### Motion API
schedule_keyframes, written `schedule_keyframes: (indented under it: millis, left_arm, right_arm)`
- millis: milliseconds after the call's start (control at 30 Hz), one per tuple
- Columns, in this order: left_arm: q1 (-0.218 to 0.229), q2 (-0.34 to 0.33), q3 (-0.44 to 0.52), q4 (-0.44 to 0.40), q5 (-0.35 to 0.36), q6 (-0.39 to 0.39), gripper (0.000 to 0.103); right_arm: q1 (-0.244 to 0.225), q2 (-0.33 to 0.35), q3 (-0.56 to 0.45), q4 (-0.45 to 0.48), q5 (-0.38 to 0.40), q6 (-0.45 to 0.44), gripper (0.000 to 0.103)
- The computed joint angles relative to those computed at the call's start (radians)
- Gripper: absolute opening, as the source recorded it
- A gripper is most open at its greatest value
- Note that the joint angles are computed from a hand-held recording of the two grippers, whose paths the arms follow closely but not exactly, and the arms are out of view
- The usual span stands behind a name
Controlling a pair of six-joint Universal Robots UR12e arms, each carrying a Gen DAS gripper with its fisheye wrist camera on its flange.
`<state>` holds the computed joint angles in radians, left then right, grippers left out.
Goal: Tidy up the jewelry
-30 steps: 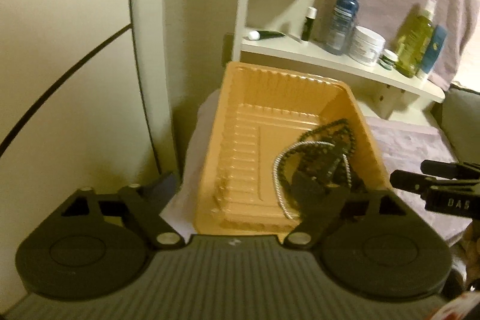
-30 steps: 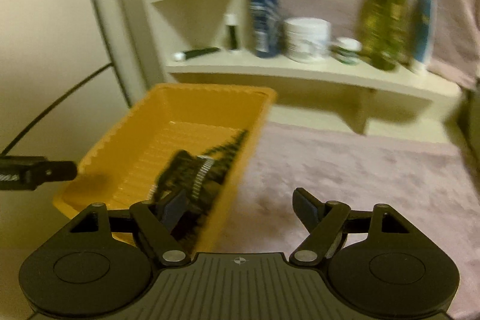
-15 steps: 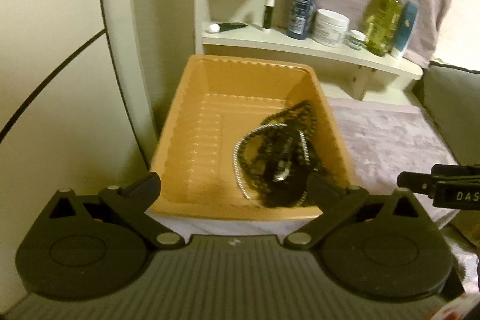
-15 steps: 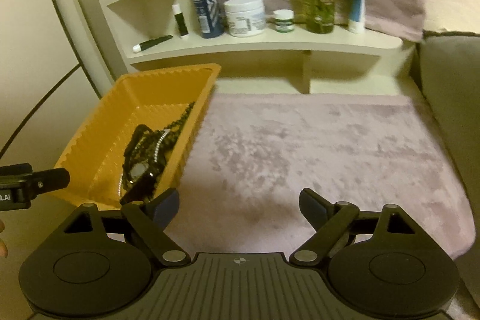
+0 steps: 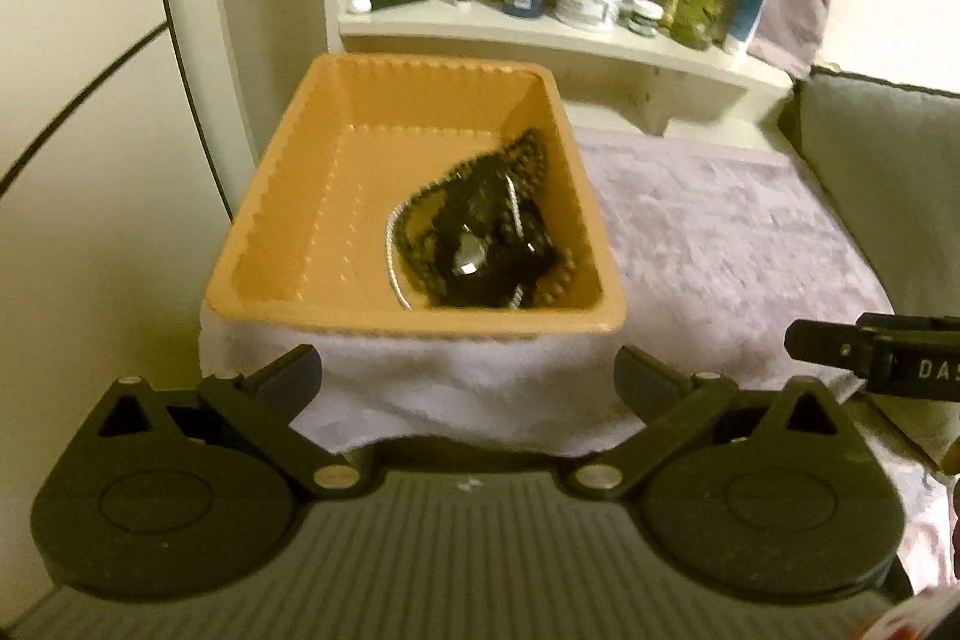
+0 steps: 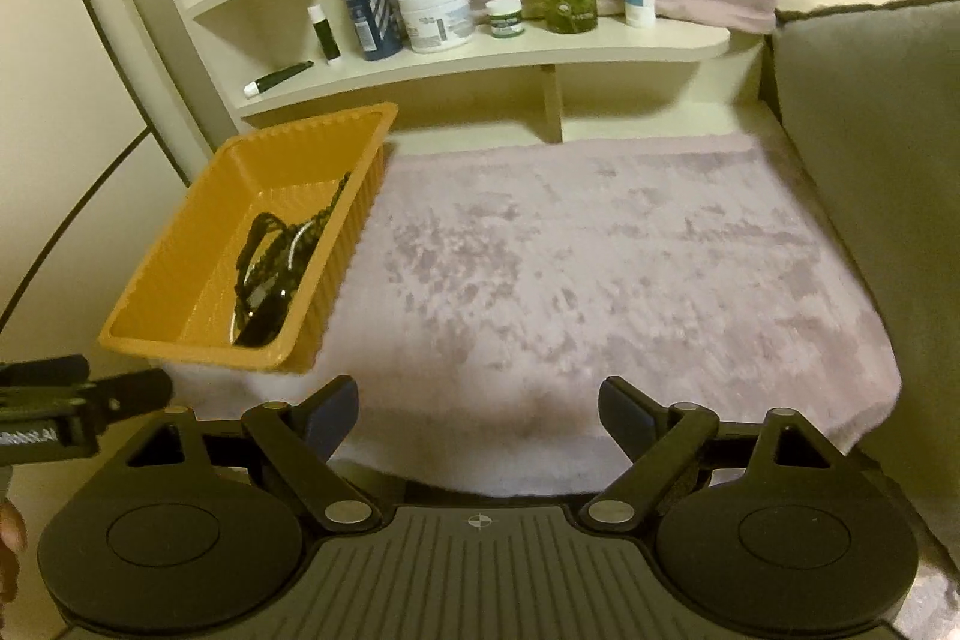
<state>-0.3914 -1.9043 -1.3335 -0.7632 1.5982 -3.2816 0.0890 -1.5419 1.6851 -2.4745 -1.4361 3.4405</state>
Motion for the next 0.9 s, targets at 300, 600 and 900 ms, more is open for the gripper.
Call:
schedule_keyframes:
  millis: [300, 600, 900]
  left_arm:
    - [-0.017, 0.011, -0.018, -0.007, 0.003, -0.020, 0.103]
    - [-0.029, 0.014, -0.019, -0.008, -0.013, -0.011, 0.103]
    - [-0.030, 0.013, -0.017, -0.005, -0.011, -0.012, 0.103]
  right_arm:
    - [-0.002, -0.034, 0.032, 0.010, 0.000, -0.002, 0.087]
    - [0.000, -0.040, 0.039, 0.012, -0.007, -0.001, 0.087]
    - [-0.002, -0.042, 0.042, 0.010, -0.007, 0.001, 0.087]
